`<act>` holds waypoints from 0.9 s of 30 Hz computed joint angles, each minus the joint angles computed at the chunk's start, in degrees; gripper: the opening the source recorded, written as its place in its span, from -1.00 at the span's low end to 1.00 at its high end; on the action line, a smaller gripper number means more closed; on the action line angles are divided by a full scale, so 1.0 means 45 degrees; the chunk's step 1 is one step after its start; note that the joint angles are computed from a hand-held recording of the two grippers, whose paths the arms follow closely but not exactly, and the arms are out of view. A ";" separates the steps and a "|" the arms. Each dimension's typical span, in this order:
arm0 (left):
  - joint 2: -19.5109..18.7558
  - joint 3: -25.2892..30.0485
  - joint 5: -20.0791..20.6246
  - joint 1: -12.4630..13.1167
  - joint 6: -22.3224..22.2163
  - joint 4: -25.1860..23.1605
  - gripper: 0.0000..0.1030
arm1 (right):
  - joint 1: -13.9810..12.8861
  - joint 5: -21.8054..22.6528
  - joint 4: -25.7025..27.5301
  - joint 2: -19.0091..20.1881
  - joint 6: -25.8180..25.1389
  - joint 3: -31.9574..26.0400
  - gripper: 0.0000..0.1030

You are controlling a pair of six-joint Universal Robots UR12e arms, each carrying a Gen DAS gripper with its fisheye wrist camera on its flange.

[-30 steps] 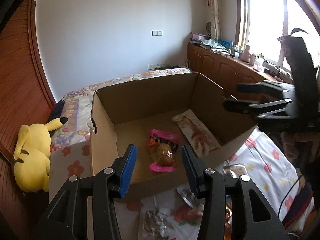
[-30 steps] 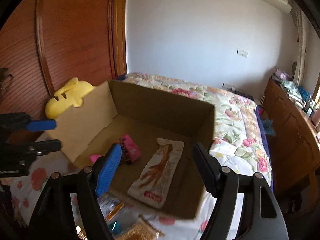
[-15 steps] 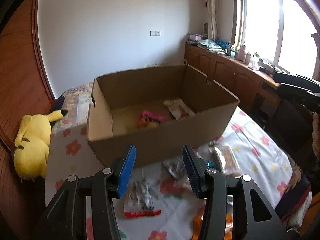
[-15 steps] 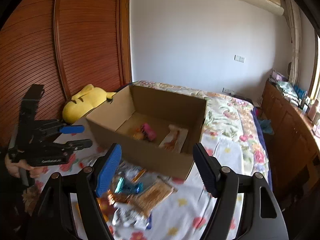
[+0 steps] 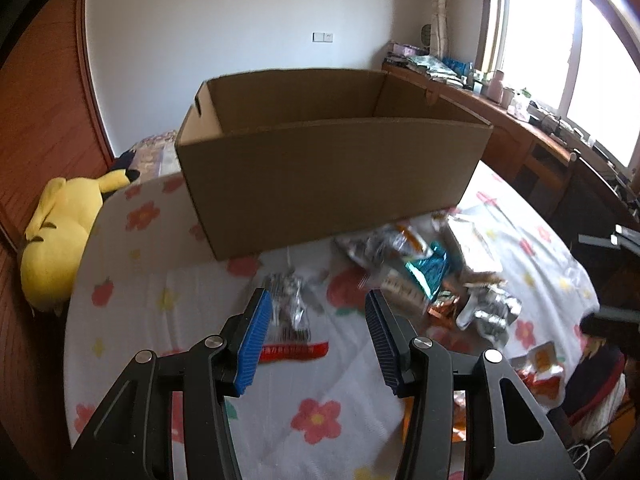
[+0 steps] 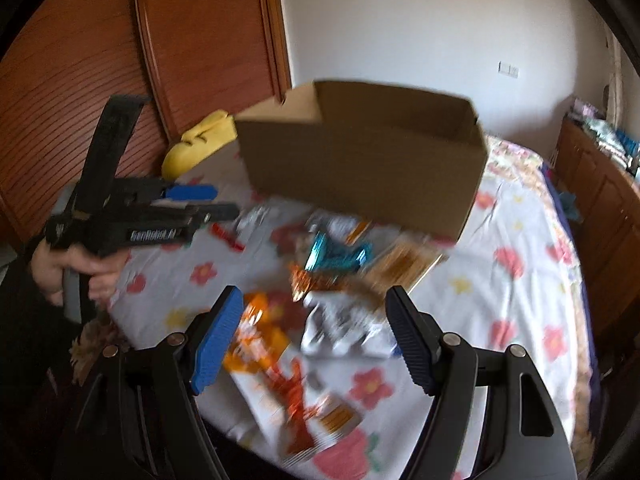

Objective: Organize snacks
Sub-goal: 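Grasp a silver sealed packet with the left gripper while the right gripper grasps another orange chicken-feet packet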

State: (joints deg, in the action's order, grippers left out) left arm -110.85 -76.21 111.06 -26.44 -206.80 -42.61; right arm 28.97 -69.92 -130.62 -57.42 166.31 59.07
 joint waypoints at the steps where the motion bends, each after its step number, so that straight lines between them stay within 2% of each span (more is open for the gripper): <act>1: -0.0007 -0.0032 0.0009 0.0001 -0.0040 -0.0006 -0.01 | 0.0038 0.0018 0.0059 -0.0037 -0.0079 0.0165 0.45; 6: -0.0153 -0.0070 0.0450 -0.0002 -0.0031 -0.0016 -0.01 | 0.0098 0.0149 0.0361 -0.0172 -0.0354 0.0629 0.45; 11: -0.0221 -0.0150 0.0466 0.0083 -0.0106 0.0050 -0.01 | 0.0111 0.0313 0.0676 -0.0088 -0.0470 0.0583 0.45; 27: -0.0372 -0.0272 -0.0466 0.0553 -0.0225 0.0293 0.01 | 0.0405 -0.0676 0.1094 0.0242 -0.1147 0.0454 0.45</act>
State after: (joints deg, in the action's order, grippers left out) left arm -112.53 -77.44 108.97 -23.95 -207.81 -41.29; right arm 30.79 -72.96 -125.70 -56.34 161.15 61.12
